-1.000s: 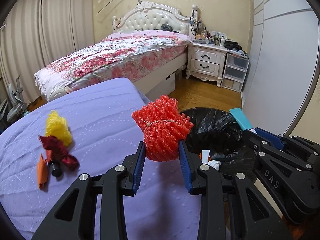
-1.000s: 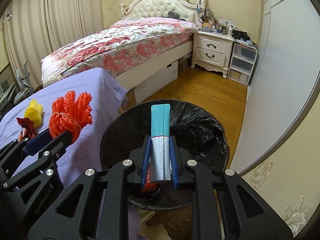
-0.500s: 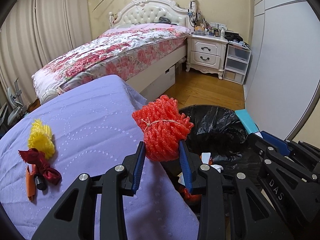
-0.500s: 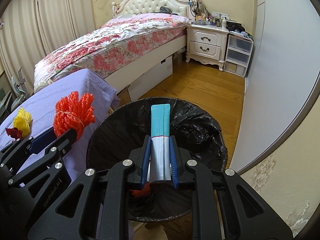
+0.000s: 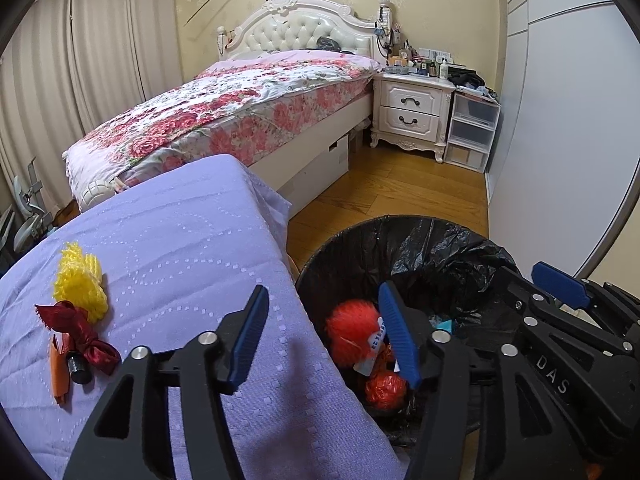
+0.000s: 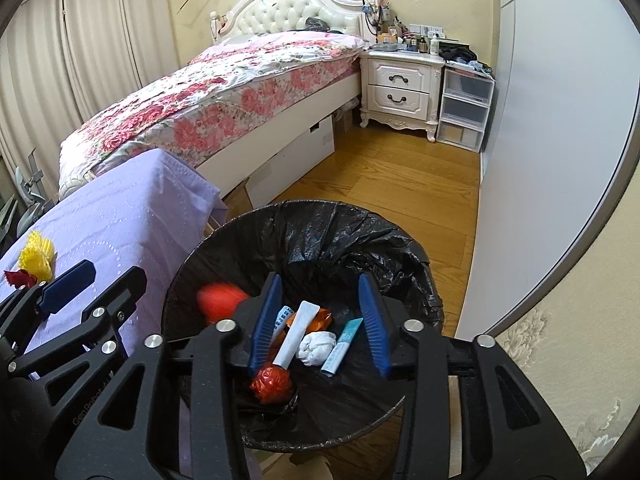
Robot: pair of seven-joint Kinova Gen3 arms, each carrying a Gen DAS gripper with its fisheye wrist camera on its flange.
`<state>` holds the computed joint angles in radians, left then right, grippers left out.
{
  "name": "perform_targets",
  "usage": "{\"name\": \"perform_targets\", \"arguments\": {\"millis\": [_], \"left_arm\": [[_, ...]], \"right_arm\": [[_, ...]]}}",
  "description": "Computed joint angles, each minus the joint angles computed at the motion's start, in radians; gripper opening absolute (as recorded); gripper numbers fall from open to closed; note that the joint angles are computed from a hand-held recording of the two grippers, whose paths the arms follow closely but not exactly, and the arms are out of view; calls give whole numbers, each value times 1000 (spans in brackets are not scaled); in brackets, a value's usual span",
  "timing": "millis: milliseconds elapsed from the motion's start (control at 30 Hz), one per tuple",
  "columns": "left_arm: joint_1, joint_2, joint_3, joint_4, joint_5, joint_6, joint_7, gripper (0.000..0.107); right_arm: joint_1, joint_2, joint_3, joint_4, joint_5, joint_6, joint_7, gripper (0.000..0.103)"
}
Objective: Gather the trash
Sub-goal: 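Move both grippers back over the remaining trash on the bed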
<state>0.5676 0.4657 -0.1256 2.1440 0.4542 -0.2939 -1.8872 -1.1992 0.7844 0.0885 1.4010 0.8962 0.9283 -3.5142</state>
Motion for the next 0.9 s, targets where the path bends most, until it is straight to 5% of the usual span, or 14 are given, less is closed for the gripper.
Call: {"name": "perform_targets", "arguments": {"millis": [333, 900], "left_arm": [[21, -17, -15, 28, 44, -40, -51, 69], [-186, -130, 48, 200, -11, -83, 9, 70]], "right_arm": [[-6, 1, -3, -7, 1, 31, -6, 55], [-36, 58, -25, -152, -37, 22, 131, 59]]}}
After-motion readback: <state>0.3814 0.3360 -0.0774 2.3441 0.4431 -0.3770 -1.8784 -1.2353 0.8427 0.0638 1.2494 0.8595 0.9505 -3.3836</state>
